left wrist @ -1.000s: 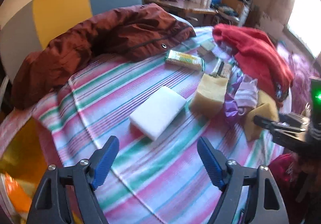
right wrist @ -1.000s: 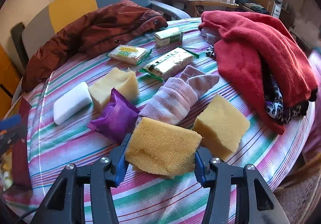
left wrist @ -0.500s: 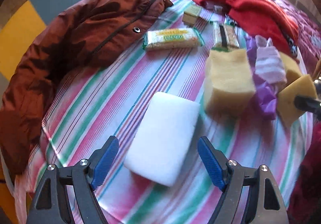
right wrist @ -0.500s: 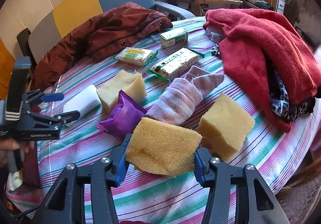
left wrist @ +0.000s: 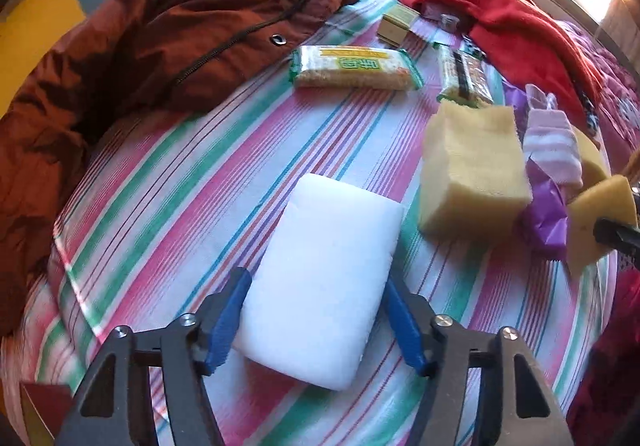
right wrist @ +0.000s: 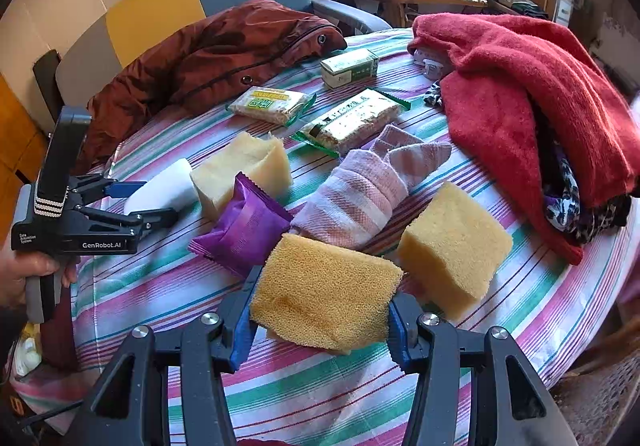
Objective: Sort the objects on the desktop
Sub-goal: 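Grasp the white foam block with the left tool while the right tool grasps another yellow sponge, then carry the foam block and yellow sponge into the gold tray and release both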
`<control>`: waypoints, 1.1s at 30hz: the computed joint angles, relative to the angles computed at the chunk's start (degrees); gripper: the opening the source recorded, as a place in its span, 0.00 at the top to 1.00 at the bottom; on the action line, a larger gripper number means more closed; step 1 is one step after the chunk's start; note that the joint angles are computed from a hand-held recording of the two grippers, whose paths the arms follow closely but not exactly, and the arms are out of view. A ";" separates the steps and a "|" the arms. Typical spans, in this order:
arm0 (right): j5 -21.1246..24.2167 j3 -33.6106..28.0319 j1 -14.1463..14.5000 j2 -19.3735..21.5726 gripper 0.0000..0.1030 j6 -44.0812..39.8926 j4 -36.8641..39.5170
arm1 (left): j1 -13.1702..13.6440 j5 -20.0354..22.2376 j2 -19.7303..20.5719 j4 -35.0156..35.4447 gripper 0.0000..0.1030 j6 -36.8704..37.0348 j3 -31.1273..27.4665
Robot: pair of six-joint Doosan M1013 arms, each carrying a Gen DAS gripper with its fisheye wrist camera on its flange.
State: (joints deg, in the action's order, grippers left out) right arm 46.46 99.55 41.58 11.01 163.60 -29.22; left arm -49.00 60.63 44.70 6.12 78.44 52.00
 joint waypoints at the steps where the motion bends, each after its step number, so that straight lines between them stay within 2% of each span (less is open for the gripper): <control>1: 0.27 -0.10 0.12 0.07 0.48 -0.01 -0.32 | -0.15 -0.62 -0.51 0.10 0.36 -1.24 0.84; 4: 1.00 -0.28 0.53 0.12 0.48 0.52 -1.85 | -0.44 -2.00 -2.04 -0.26 0.36 -4.19 3.20; 11: 1.16 -0.30 1.44 -0.18 0.48 2.31 -5.24 | -1.66 -8.82 -8.39 1.84 0.36 -13.41 11.32; 13: 0.96 -0.24 1.81 -0.33 0.48 3.06 -6.66 | -2.06 -9.84 -8.94 2.69 0.36 -16.17 11.71; 19: -2.24 0.49 3.34 -1.27 0.48 6.24 -13.53 | -3.48 -13.58 -13.64 10.45 0.36 -27.94 17.17; 23: -4.86 0.47 4.41 -1.43 0.48 5.45 -16.46 | -4.06 -15.26 -16.83 15.33 0.36 -35.82 21.43; 26: -6.07 -0.09 5.10 -1.14 0.48 4.12 -16.56 | -4.63 -14.84 -18.89 20.08 0.36 -41.11 24.42; 33: -9.42 -3.10 6.82 0.59 0.48 -1.88 -12.16 | -4.29 -16.60 -23.99 23.81 0.36 -51.50 32.22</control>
